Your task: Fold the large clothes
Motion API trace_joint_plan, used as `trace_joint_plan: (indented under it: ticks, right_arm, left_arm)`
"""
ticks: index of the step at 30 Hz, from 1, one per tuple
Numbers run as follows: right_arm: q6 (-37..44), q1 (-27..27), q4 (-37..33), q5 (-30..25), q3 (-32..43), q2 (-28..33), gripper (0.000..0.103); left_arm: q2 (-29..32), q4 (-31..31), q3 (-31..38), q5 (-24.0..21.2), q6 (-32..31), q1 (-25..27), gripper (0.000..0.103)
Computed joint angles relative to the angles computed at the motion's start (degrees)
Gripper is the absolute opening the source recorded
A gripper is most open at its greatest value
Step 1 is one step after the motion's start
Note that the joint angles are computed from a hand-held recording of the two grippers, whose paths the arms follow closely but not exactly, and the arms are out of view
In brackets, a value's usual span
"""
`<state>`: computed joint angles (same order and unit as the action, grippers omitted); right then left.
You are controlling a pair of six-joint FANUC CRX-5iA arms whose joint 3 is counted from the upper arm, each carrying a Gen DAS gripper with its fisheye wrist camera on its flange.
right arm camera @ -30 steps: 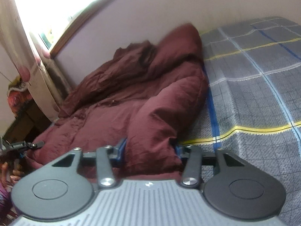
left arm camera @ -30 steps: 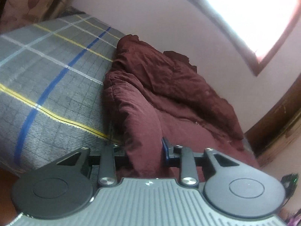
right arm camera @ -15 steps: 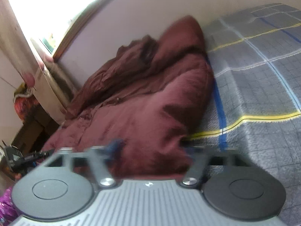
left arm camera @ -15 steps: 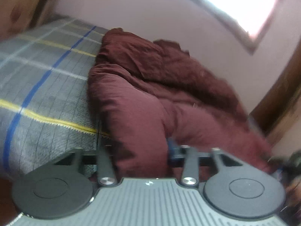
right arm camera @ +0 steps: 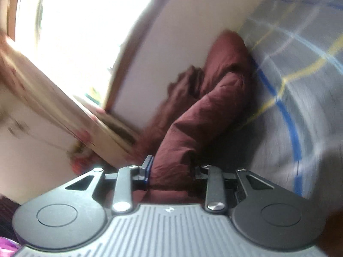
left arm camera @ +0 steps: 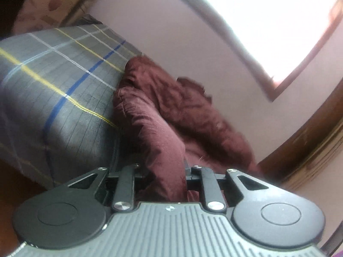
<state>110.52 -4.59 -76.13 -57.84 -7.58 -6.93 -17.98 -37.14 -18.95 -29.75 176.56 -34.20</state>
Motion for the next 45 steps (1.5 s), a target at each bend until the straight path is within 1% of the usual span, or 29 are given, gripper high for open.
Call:
trace_joint_plan:
  ticks: [1,3,4,5,6,7,10,11,14,15,18,23,26,28,29,31,33,35,36,37,38,39,40,41,42,44,45]
  right_arm:
    - [0.5,-1.9,-3.4,-1.3,-1.8,-1.4,0.030]
    - [1.4,-4.5,-8.5,-2.7,-4.3,-3.9,0.029]
    - [1.8,-5.0,-9.7,-2.8,-4.7,-4.8,0.028]
    - [1.7,-5.0,-10.1,-2.5,-4.6,-5.3,0.028]
    - [1.5,-4.6,-10.4,-1.9,-4.1,-5.4,0.028]
    - [1.7,-4.6,-11.5,-2.0,-3.5,-4.9,0.028]
    - [2.3,-3.3,-11.7,-1.7,-0.3,-2.5,0.028]
    - [2.4,-2.9,-11.8,-1.6,0.8,-1.6,0.027]
    - [2.3,-1.4,-11.2,-0.1,3.3,-0.1,0.026]
    - [2.0,-1.1,-10.8,0.5,4.1,0.0,0.026]
    - [1.5,-0.7,-11.2,2.8,6.5,1.2,0.025]
    - [0.4,0.8,-10.8,8.2,13.3,6.7,0.024]
    - [-3.1,2.9,-7.1,13.2,18.2,11.0,0.024]
    - [-8.5,4.7,-1.8,17.5,21.7,14.2,0.023]
    - [-12.2,6.1,1.9,20.8,22.9,15.5,0.023]
    - [-19.5,6.9,6.2,24.5,25.5,18.9,0.023]
    - [-28.6,8.8,14.2,28.9,27.3,21.7,0.022]
    - [-31.0,9.8,17.4,31.1,27.5,22.5,0.024]
    - [-28.9,10.4,17.1,33.2,26.4,21.5,0.024]
    - [-23.8,10.9,15.0,34.8,25.1,19.8,0.024]
    - [-16.3,10.7,11.6,34.1,24.6,18.4,0.024]
    - [-8.8,10.6,8.8,31.6,24.4,17.0,0.024]
    - [-2.2,10.9,7.3,27.6,24.5,15.9,0.025]
    - [2.5,12.3,8.7,24.0,25.1,15.0,0.025]
    - [6.4,15.1,13.2,21.2,25.8,14.4,0.025]
    - [9.5,23.8,28.2,21.5,25.7,13.7,0.026]
    - [10.6,27.0,33.7,21.7,25.8,14.3,0.026]
  left_arm:
    - [-0.7,-4.7,0.9,-2.7,5.6,-3.2,0.022]
    - [-1.4,-12.7,2.6,-8.1,14.1,-9.0,0.022]
    - [-1.3,-17.5,3.9,-12.0,18.9,-12.7,0.021]
    - [-1.1,-21.0,4.7,-14.4,22.4,-15.1,0.021]
    - [-1.1,-22.7,5.2,-15.5,24.5,-16.1,0.020]
    - [-0.8,-23.7,5.9,-16.0,25.7,-16.5,0.020]
    - [1.1,-24.9,8.5,-17.6,23.7,-17.0,0.020]
    - [1.7,-25.3,9.3,-17.6,23.1,-16.8,0.020]
    - [2.6,-27.4,10.4,-16.9,24.9,-16.4,0.020]
    - [3.0,-28.1,11.0,-16.6,25.6,-15.9,0.020]
    - [4.7,-28.7,12.9,-13.5,27.7,-11.8,0.020]
    - [10.6,-26.0,20.2,-11.1,26.8,-3.3,0.020]
    - [15.7,-22.4,24.9,-8.7,26.1,2.7,0.020]
    - [19.6,-19.1,28.6,-9.4,23.0,5.6,0.020]
    - [21.5,-17.7,30.3,-10.0,21.7,6.8,0.020]
    - [25.4,-13.9,33.4,-10.1,16.0,9.3,0.023]
    - [28.9,-10.4,36.0,-10.6,11.6,10.9,0.025]
    - [32.5,-9.4,39.3,-12.8,5.8,11.0,0.026]
    - [33.6,-10.0,40.2,-13.7,4.9,10.6,0.027]
    - [34.6,-11.0,41.4,-14.5,4.3,10.1,0.028]
    - [35.0,-12.7,41.6,-15.4,4.8,9.2,0.029]
    - [35.5,-13.2,42.1,-15.8,4.8,9.0,0.030]
    - [35.9,-13.8,42.6,-16.0,4.9,8.8,0.030]
    - [36.4,-14.2,42.9,-16.0,4.8,8.7,0.031]
    - [36.9,-14.2,43.5,-16.3,4.5,8.7,0.032]
    - [37.7,-13.5,44.7,-17.2,3.5,8.7,0.035]
    - [38.1,-12.9,45.3,-17.2,3.0,9.1,0.039]
